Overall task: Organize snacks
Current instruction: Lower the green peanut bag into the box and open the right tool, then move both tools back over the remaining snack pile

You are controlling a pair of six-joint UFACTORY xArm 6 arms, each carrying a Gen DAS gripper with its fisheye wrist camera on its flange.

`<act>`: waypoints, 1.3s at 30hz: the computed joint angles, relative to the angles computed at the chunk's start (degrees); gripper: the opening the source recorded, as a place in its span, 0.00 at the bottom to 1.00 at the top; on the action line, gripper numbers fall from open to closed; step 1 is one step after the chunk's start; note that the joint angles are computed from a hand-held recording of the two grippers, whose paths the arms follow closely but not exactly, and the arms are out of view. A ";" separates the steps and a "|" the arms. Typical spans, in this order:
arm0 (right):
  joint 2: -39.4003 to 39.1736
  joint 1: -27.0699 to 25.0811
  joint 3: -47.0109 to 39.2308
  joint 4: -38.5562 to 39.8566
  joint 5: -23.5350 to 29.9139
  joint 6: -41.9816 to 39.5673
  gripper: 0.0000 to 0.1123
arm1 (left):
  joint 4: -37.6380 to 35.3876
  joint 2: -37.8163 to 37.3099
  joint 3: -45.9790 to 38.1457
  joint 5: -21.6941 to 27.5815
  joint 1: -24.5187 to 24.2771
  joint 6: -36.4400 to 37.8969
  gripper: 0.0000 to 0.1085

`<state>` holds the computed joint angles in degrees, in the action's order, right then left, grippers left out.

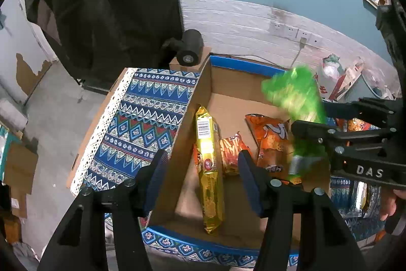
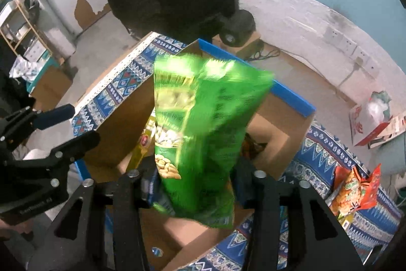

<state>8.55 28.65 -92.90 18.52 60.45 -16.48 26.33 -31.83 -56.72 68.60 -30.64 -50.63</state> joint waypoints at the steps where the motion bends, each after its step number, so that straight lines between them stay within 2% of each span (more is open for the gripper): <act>1: -0.48 0.04 0.52 -0.31 -0.53 0.03 0.54 | 0.18 0.19 -0.27 0.00 -0.34 -0.03 0.55; 5: -2.74 -0.58 2.44 -1.84 -1.47 -0.02 0.57 | 0.43 1.13 -1.29 -0.53 -1.68 -0.15 0.60; 11: -6.45 -2.91 5.78 -2.92 -2.15 0.82 0.65 | -0.58 3.18 -2.83 -2.35 -3.75 0.42 0.60; 26: -14.72 -12.22 14.24 -4.81 1.30 1.83 0.69 | 0.37 12.71 -10.57 -3.87 -12.75 3.11 0.68; 33: -20.02 -17.60 20.02 -4.95 2.31 0.46 0.70 | -3.31 17.23 -12.93 -5.74 -15.19 5.55 0.68; 39: -23.49 -22.31 23.90 -5.62 3.68 -0.36 0.70 | -3.29 21.12 -16.17 -5.76 -17.83 6.94 0.68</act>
<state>-14.94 6.34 -69.00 12.91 64.13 -16.84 23.03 -10.71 -72.89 62.83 -48.47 -43.70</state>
